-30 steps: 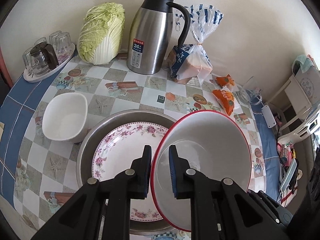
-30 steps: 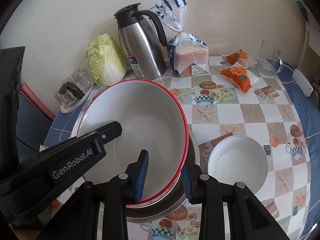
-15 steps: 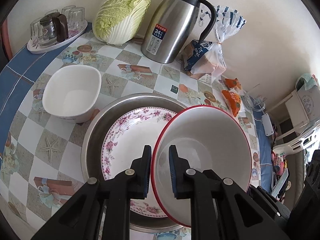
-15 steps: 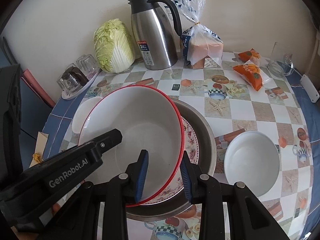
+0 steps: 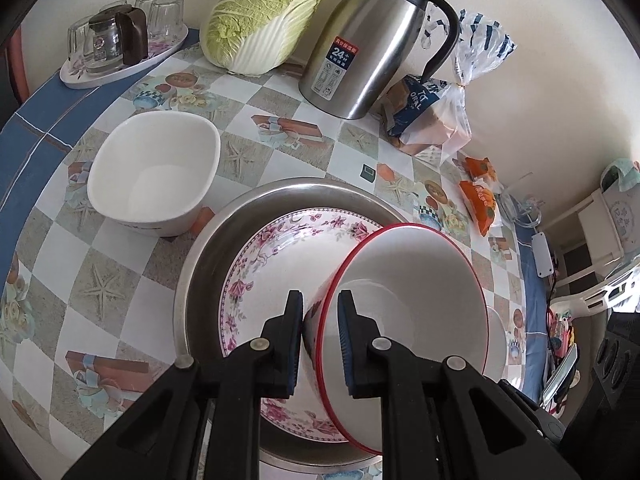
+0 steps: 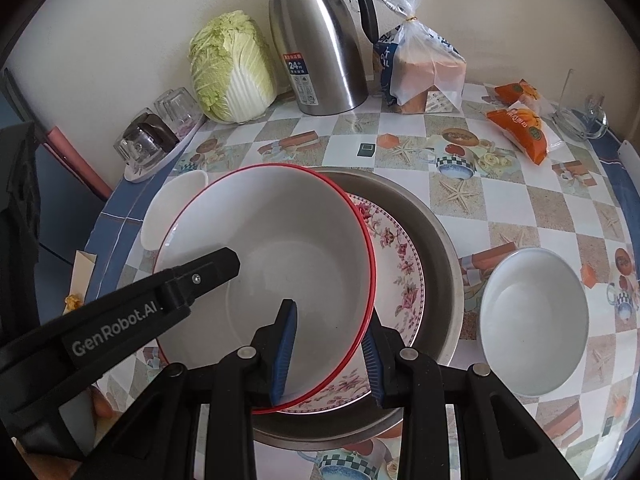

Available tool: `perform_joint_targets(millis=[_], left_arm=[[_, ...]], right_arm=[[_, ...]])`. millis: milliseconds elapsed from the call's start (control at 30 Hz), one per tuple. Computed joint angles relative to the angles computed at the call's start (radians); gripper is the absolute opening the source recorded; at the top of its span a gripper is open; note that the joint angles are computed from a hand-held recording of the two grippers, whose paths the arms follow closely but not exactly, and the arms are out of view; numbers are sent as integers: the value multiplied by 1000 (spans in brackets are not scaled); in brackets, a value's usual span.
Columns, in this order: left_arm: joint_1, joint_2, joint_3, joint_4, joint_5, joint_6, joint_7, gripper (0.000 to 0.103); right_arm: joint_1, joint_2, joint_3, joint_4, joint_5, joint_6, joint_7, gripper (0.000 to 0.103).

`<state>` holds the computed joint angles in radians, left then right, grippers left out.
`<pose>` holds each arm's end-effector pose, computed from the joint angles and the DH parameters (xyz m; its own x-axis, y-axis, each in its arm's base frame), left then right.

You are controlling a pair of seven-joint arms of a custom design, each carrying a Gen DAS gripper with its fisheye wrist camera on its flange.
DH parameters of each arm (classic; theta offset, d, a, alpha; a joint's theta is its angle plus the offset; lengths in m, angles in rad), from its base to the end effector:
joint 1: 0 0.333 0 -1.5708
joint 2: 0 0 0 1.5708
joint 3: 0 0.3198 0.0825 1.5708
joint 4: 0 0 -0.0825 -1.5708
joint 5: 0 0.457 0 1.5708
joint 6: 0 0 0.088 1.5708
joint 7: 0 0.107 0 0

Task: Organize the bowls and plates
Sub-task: 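Carry the red-rimmed bowl with both grippers over the steel basin, then lower the red-rimmed bowl onto the floral plate with both grippers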

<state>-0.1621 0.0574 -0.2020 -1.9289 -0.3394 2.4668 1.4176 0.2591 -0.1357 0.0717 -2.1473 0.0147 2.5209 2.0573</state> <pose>0.6358 -0.2395 0.4850 -0.0683 -0.9241 0.3759 -0.9270 -0.0805 -0.3664 0.5823 0.2010 0.4899 -0.1060 -0.9672 -0.2310 -0.8811 0.1990 -0.4291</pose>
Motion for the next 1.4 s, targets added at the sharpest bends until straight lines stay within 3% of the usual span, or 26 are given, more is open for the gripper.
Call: perform_joint_targets(millis=[1400], left_arm=[[9,84,-10,58,19,-16,-26,17]], right_arm=[[1,60,-4,29,-11,-6,24,34]])
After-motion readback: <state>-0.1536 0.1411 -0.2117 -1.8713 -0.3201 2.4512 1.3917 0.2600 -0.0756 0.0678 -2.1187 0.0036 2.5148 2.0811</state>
